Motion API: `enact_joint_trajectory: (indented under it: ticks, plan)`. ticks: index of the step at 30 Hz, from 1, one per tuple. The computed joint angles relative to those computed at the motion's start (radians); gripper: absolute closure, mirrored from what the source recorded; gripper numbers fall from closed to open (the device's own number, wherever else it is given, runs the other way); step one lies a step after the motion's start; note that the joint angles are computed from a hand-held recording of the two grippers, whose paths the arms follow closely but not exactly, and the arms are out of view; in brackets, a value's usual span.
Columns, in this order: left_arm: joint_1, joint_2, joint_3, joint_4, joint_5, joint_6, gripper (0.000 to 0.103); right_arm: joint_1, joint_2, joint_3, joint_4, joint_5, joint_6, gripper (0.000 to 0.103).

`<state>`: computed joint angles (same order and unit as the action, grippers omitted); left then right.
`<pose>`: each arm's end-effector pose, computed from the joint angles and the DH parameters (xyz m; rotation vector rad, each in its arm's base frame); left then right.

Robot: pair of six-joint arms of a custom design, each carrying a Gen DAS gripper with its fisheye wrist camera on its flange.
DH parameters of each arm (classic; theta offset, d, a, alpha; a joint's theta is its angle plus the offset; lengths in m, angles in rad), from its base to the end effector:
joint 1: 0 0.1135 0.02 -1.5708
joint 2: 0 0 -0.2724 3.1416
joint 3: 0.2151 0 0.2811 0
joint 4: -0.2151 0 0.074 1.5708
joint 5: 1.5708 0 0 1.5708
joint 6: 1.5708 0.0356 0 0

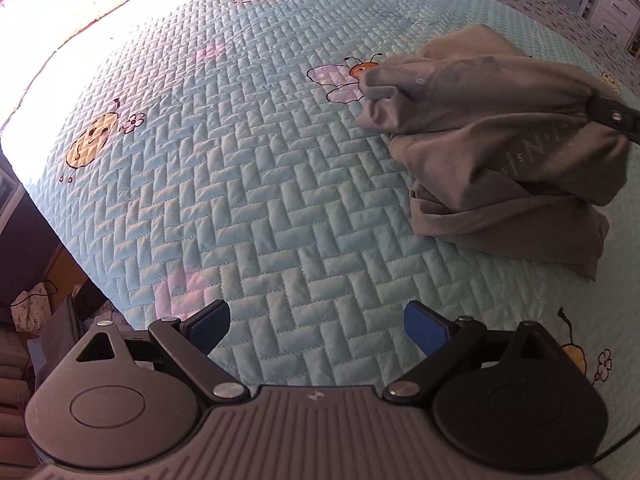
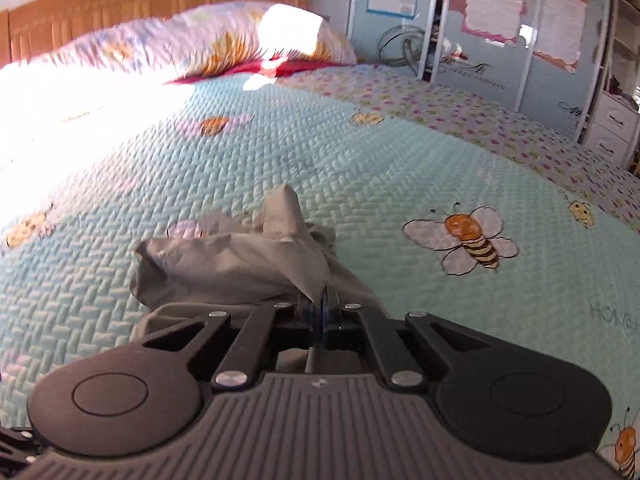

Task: Fold clothes

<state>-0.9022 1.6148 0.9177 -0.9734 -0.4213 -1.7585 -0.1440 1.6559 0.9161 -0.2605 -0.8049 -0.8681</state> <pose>0.1791 -0.2032 0.1494 -1.1123 2.5077 0.2726 0.3399 -0.0234 0.1610 -1.0476 1.9821 0.5121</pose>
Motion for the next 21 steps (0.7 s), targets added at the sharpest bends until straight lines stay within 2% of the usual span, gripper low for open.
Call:
enact_joint_trajectory:
  ticks: [2, 4, 7, 8, 11, 13, 15, 17, 19, 21]
  plan:
    - [-0.020, 0.009, 0.026, -0.026, -0.023, -0.013, 0.006, -0.144, -0.005, 0.059, -0.157, -0.121, -0.062, 0.100]
    - [-0.033, 0.025, 0.054, -0.043, -0.039, -0.020, 0.006, -0.304, 0.052, 0.179, -0.401, -0.207, -0.214, 0.100]
    - [-0.050, 0.060, 0.099, -0.038, -0.057, -0.008, 0.006, -0.482, 0.188, 0.345, -0.664, -0.177, -0.435, 0.100]
    - [-0.056, 0.084, 0.122, -0.030, -0.060, 0.009, 0.006, -0.528, 0.233, 0.386, -0.697, -0.137, -0.467, 0.100]
    - [-0.066, 0.155, 0.186, 0.004, -0.053, 0.075, 0.006, -0.600, 0.308, 0.380, -0.568, 0.049, -0.464, 0.099]
    - [-0.073, 0.205, 0.232, 0.003, -0.045, 0.111, 0.006, -0.629, 0.341, 0.382, -0.542, 0.105, -0.462, 0.094]
    - [-0.080, 0.248, 0.266, -0.016, -0.042, 0.131, 0.006, -0.652, 0.335, 0.378, -0.551, 0.071, -0.472, 0.090]
    - [-0.084, 0.268, 0.275, -0.012, -0.041, 0.141, 0.006, -0.666, 0.309, 0.371, -0.565, 0.003, -0.503, 0.078]
    - [-0.081, 0.267, 0.253, 0.031, -0.037, 0.158, 0.006, -0.660, 0.298, 0.386, -0.617, -0.066, -0.577, 0.055]
    - [-0.074, 0.289, 0.258, 0.040, -0.023, 0.166, 0.006, -0.625, 0.312, 0.416, -0.706, -0.082, -0.662, 0.044]
